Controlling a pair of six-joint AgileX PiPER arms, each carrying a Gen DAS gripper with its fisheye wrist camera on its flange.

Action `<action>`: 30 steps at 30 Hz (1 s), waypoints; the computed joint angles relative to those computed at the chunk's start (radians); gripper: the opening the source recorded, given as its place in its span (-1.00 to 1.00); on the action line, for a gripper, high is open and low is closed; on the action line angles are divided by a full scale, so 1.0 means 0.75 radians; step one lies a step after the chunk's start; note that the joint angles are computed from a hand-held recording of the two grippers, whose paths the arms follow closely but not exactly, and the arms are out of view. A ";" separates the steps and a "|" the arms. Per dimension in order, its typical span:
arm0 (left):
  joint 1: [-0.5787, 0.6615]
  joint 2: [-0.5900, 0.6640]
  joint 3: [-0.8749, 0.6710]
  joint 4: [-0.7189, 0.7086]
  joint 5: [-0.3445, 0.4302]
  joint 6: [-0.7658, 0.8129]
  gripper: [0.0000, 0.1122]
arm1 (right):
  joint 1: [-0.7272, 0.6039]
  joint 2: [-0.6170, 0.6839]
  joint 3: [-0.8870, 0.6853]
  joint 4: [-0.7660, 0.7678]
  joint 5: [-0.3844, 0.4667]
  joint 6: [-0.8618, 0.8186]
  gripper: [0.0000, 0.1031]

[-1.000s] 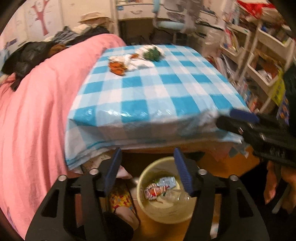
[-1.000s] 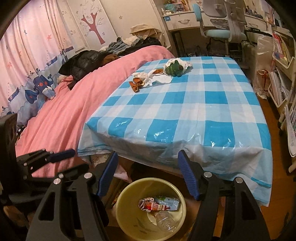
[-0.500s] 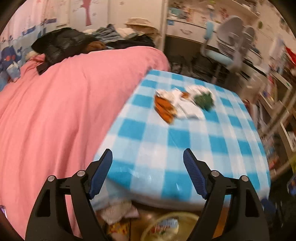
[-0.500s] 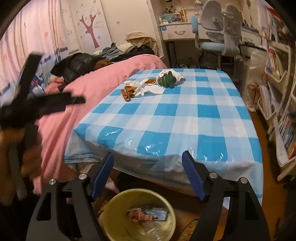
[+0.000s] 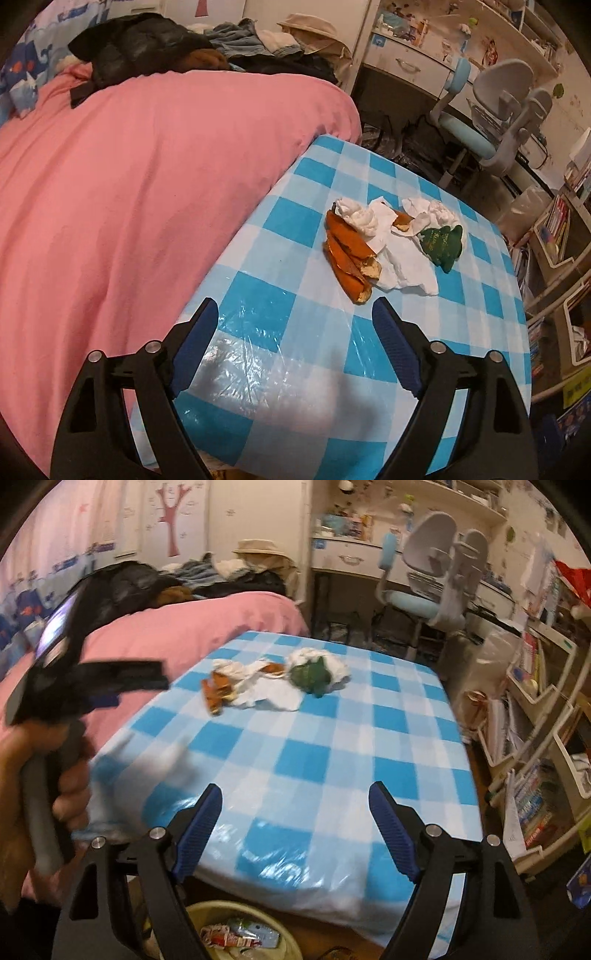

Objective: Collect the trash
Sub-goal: 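Move both open tools back toward the peels and tissues on the table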

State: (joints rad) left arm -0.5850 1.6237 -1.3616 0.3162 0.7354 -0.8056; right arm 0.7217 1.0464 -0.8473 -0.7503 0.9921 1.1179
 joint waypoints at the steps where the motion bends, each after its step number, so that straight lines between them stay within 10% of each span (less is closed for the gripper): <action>1: 0.001 0.003 0.001 0.008 -0.005 -0.001 0.46 | -0.023 0.008 -0.002 0.007 -0.008 0.000 0.52; 30: -0.007 0.030 0.064 -0.023 -0.084 0.008 0.48 | -0.062 0.211 -0.027 0.038 -0.104 0.044 0.56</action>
State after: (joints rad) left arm -0.5904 1.6465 -1.3134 0.2987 0.6727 -0.7995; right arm 0.6753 1.2044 -0.8672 -0.7220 0.9138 1.1512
